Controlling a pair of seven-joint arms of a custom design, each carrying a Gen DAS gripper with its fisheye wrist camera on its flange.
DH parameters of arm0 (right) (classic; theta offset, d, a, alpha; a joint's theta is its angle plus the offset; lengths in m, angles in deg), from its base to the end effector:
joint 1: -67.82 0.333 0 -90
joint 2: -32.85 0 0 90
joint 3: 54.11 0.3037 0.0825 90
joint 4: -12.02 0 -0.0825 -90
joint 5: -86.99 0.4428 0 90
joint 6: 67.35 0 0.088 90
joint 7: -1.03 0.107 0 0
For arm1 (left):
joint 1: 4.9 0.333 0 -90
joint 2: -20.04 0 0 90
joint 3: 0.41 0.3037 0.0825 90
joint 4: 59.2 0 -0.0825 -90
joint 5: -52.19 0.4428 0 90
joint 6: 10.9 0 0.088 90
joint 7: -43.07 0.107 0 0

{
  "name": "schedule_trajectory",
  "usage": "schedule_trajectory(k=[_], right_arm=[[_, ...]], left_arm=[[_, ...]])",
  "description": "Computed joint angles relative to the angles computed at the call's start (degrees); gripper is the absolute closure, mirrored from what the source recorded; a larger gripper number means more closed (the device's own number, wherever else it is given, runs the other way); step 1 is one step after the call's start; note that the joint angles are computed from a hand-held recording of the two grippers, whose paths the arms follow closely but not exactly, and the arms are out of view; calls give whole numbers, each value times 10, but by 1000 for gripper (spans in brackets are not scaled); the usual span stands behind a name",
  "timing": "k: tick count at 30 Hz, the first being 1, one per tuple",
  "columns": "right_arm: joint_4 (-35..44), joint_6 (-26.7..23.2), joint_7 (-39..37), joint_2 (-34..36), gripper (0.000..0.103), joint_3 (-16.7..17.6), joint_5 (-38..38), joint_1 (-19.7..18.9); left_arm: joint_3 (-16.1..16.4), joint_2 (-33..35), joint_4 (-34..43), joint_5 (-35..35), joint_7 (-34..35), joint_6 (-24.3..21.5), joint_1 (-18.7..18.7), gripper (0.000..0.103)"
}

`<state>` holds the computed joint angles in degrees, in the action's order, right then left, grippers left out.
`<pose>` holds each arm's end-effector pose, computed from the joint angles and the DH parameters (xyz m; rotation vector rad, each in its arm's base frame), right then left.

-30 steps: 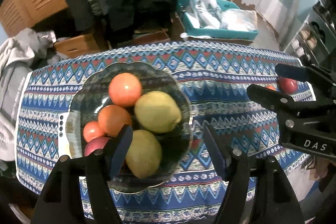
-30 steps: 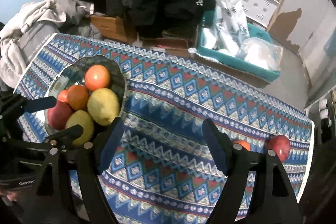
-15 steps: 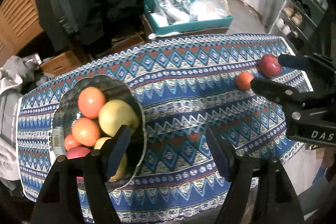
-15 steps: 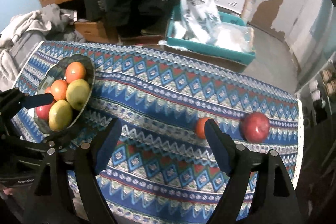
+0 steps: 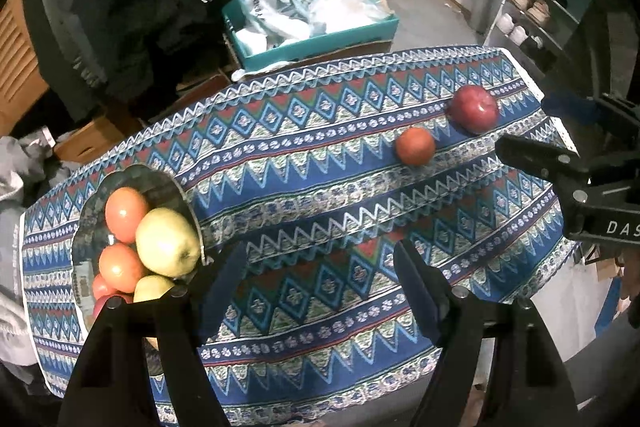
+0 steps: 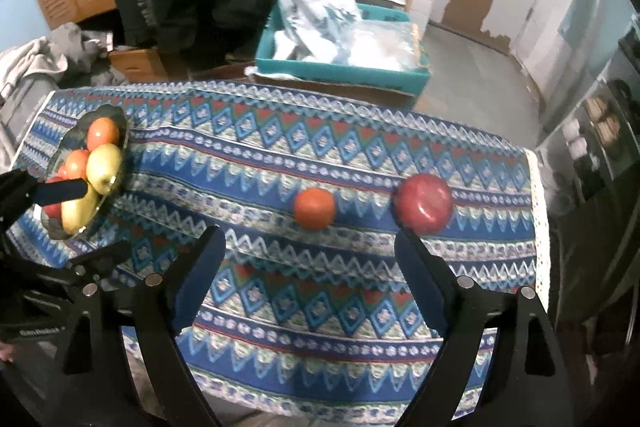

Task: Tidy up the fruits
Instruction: 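Move both tools back toward the last red apple and tangerine, then grasp the red apple with the right tool while the left tool grasps the tangerine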

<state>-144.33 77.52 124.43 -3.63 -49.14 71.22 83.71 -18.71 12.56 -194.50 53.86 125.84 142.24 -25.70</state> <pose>0.4074 0.1549 0.4161 -1.9248 1.9898 -0.5318 0.4402 -0.3593 0.3756 -1.3582 2.5312 -0.5569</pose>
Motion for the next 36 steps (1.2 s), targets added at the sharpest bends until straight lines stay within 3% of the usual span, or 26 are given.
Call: schedule_trajectory(k=[12, 18, 22, 27, 29, 36], right_arm=[[-33, -48, -52, -49, 16, -32, 8, -24], [-30, -64, -119, -52, 16, -72, 39, -41], [-9, -72, -170, -22, 16, -89, 64, -50], [31, -92, -232, 41, 16, -97, 78, -68], [46, -86, -256, 75, 16, -110, 105, -69], [84, -54, -308, 167, 16, -111, 157, -83]], left_arm=[[-2, 45, 47, -6, -3, -14, -12, 22], [0, 77, 79, -5, 2, -22, -22, 22], [2, 117, 125, -16, 12, -42, -30, 22], [12, 170, 195, 34, 3, -65, -47, 22], [14, 188, 219, 34, 10, -72, -50, 21], [23, 270, 306, 38, 32, -107, -69, 20]])
